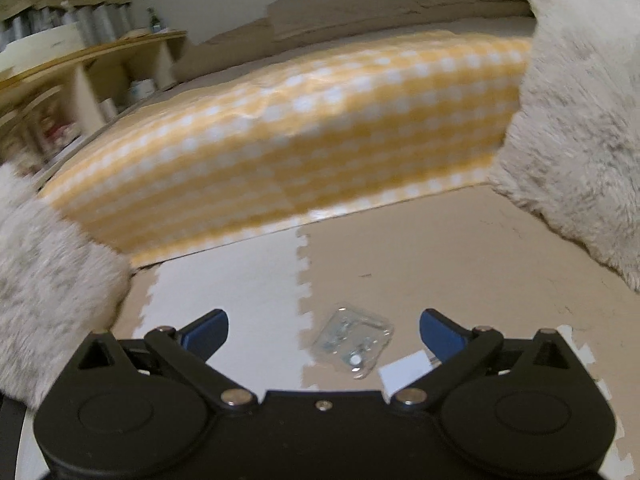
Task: Organize rigid objects
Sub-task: 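Move the right tool over the clear plastic screw case, then grasp the clear plastic screw case with the right gripper and lift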
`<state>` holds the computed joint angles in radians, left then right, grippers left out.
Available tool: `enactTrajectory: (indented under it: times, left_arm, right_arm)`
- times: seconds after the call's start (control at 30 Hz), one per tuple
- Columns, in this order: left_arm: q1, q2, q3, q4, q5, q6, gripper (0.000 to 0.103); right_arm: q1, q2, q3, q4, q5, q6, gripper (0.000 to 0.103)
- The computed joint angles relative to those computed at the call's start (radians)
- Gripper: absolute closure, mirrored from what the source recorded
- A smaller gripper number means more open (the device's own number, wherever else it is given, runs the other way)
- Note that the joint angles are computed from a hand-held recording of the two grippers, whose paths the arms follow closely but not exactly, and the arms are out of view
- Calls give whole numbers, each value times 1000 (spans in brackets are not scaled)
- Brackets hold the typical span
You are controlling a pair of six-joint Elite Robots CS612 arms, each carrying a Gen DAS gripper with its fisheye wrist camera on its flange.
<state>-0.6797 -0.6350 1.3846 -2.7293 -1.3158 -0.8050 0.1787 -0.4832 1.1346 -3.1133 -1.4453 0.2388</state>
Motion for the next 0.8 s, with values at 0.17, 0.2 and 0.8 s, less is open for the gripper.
enactTrajectory:
  times: [0.17,0.2,0.8]
  left_arm:
    - [0,1,-1,-1,0,-1,95]
    - [0,0,0,-2,0,-1,95]
    - [3,-2,6,-21,-10,1,95]
  right_arm:
    - [-7,53,-81,44,17,86,0]
    - [-7,65,-99,63,14,105,0]
    - [16,225,-428,531,-6,122,0]
